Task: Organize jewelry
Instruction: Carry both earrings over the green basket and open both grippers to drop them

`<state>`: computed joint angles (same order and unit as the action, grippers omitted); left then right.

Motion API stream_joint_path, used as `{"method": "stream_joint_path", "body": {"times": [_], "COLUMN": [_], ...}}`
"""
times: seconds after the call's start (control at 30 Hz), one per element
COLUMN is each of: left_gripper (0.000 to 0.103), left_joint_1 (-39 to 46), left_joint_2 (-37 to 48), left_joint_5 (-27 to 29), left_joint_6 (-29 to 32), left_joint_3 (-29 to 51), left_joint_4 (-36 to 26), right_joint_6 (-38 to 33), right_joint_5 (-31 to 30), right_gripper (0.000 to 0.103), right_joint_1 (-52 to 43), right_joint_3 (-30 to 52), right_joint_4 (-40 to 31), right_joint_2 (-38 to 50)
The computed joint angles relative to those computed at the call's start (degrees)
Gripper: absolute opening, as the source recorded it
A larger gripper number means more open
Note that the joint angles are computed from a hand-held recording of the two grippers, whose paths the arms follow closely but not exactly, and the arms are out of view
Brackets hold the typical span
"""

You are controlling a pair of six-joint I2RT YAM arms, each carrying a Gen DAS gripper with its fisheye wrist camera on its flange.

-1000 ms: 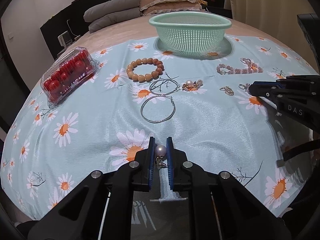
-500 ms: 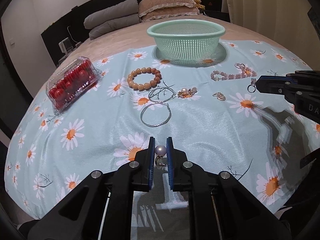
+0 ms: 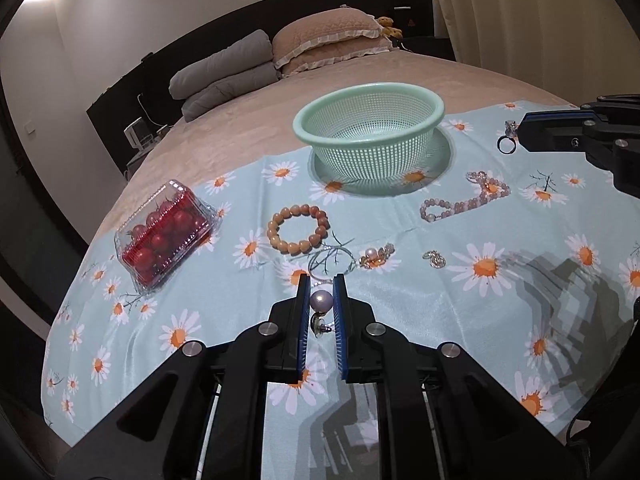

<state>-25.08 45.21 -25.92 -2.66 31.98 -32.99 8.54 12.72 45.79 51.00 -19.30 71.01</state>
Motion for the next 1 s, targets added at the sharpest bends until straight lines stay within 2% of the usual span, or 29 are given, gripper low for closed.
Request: {"method": "stream_joint_path", "body": {"times": [0.23,0.37,0.53,0.7,0.9,1.0], "left_gripper": [0.012,0.012,0.012,0.012,0.012,0.012], "left_joint_1": [5.8,9.1,12.4,16.3,19.4,19.8], "left_joint_2": [8.8,15.3,24.7,35.2,45.0,47.7], "left_joint_5": [3.2,5.8,9.5,14.2,21.9,23.3], "left_joint_6": [5.3,6.7,9.6,11.6,12.4,13.1], "left_joint_3": [7.1,11.9,18.3,26.2,34.3,36.4], "left_joint_4": [4.1,6.0,8.6,9.3,8.3,9.0], "right_joint_6": [-4.3,-5.8,-4.6,-4.8,-4.5,-4.6], "right_joint_5": [-2.9,-8.4,-14.9,-15.7,-16.4,-16.0], "right_gripper": [0.007,0.007,0.007,0.007,0.008,0.008], "right_joint_1": [-5.1,-9.4,-15.3,-17.2,-18.1,-18.2], "right_joint_3": [7.7,12.5,18.8,24.6,26.2,25.9], "right_joint_4": [-1.3,-0.6,2.0,2.8,3.9,4.7], "right_joint_2": [4.1,8.8,16.4,24.2,29.9,31.0]}}
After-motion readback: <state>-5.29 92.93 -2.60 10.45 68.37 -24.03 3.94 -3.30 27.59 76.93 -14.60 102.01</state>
